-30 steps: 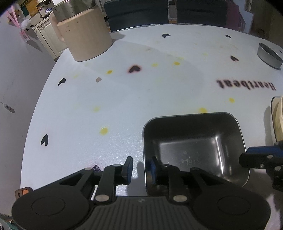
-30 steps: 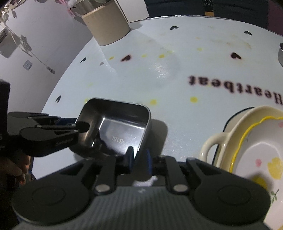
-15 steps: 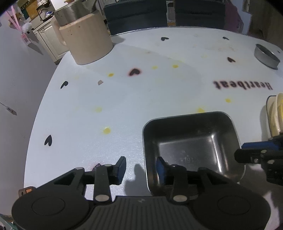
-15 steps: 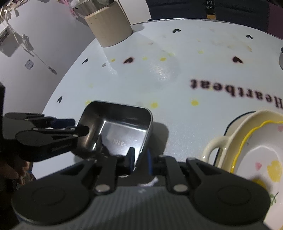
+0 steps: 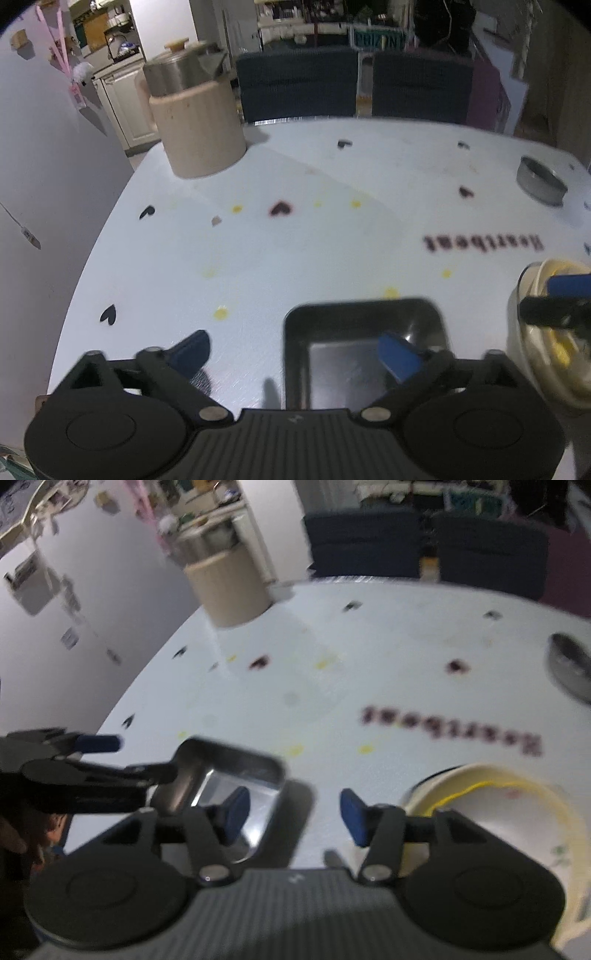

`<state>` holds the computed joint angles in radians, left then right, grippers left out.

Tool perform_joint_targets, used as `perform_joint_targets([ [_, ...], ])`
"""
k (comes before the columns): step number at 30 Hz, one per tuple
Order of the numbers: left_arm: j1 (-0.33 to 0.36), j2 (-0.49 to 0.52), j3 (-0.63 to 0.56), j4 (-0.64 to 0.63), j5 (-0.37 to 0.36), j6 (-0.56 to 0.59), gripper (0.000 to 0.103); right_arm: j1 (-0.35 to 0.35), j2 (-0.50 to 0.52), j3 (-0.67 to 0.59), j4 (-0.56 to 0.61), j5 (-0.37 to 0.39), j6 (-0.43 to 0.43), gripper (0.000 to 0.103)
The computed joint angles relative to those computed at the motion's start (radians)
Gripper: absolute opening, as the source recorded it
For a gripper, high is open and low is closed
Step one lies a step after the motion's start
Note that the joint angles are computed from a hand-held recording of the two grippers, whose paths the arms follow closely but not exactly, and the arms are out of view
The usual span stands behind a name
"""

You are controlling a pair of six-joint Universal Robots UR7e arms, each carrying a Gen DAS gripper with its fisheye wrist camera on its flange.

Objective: Organize plates and bowls
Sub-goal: 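Open both grippers to release the stacked tray, then move both grippers to the rim of the round steel bowl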

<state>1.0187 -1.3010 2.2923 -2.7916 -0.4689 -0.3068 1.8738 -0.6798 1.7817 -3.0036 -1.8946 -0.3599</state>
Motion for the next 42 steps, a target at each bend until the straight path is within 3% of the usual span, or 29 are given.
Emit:
perform_joint_targets([
  [7, -0.04, 0.124, -0.033, -0.26, -0.03, 0.143, 0.103, -0.044, -0.079, 0.052, -0.179, -0.021, -0.047, 0.103],
  [15, -0.053, 0.32, -0.184, -0.471, -0.147, 0.299, 0.103, -0.11, -0.116, 0.029, -0.315, -0.063, -0.075, 0.103],
  [22, -0.02, 0.502, -0.397, -0.525, -0.281, 0.458, 0.103, -0.181, -0.071, -0.053, -0.408, -0.123, -0.094, 0.103],
  [27, 0.026, 0.615, -0.575, -0.462, -0.403, 0.486, 0.101, -0.244, -0.045, -0.131, -0.418, -0.152, -0.077, 0.103],
  [30, 0.053, 0.682, -0.694, -0.387, -0.455, 0.471, 0.093, -0.275, -0.024, -0.187, -0.381, -0.135, 0.005, 0.094],
  [34, 0.086, 0.768, -0.854, -0.291, -0.507, 0.411, 0.08, -0.316, -0.003, -0.244, -0.323, -0.066, 0.173, 0.066],
  [38, 0.108, 0.855, -1.006, -0.192, -0.518, 0.367, 0.067, -0.354, 0.043, -0.311, -0.295, -0.003, 0.258, 0.057],
  [42, 0.131, 0.933, -1.139, -0.102, -0.523, 0.353, 0.063, -0.375, 0.08, -0.361, -0.268, 0.059, 0.344, 0.047],
])
